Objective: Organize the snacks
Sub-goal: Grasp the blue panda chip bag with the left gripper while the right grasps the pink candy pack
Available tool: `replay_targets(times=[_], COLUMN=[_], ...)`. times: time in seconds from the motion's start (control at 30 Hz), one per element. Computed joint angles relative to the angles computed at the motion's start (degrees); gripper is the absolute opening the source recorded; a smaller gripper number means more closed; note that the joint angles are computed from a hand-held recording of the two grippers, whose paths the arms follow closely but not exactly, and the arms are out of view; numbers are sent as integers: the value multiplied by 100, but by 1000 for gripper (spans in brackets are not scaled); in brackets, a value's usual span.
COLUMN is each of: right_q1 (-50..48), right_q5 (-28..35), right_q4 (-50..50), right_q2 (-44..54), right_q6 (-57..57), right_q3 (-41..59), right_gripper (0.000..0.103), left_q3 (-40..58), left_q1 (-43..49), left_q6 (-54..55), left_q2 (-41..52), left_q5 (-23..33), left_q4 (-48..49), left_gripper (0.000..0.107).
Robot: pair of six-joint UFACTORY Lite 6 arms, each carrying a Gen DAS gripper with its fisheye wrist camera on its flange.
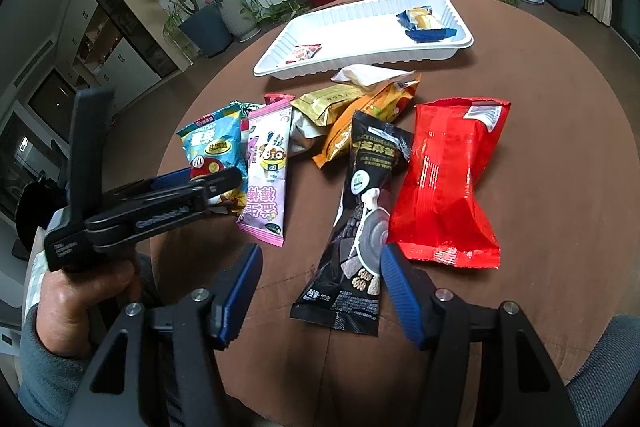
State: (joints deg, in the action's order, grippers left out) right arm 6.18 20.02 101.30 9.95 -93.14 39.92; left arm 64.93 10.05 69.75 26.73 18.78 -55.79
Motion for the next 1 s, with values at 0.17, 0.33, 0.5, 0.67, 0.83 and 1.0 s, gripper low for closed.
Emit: replay_targets(times=[0.17, 0.33, 0.5, 0.67, 0.83, 1.0], right_q1=[33, 96, 218, 474, 800, 1050], right_q5=[-51, -75, -145, -161, -80, -289], right_q4=[75, 122, -32, -548, -1653, -3248], right_q2=[-6, -33, 5, 170, 1106, 2112], right_q6=[-84, -162, 46, 616, 1789, 3478], right_q3=[-19, -39, 86, 608, 1719, 2837], right_gripper=[65, 65, 65, 65, 64, 58], left_q3=[39, -33, -191, -518, -769, -900], left_q1=[68, 265, 688, 1114, 1424, 1576], left_q6=[459, 739, 1017, 1259, 1475, 1631], left_q2=[87, 29, -62, -322, -486, -563], left_q5=[245, 547, 1100, 1494, 1671, 1761], left_q4=[-335, -511, -635, -661, -689, -729], left_gripper=[43, 36, 34, 31, 31, 31])
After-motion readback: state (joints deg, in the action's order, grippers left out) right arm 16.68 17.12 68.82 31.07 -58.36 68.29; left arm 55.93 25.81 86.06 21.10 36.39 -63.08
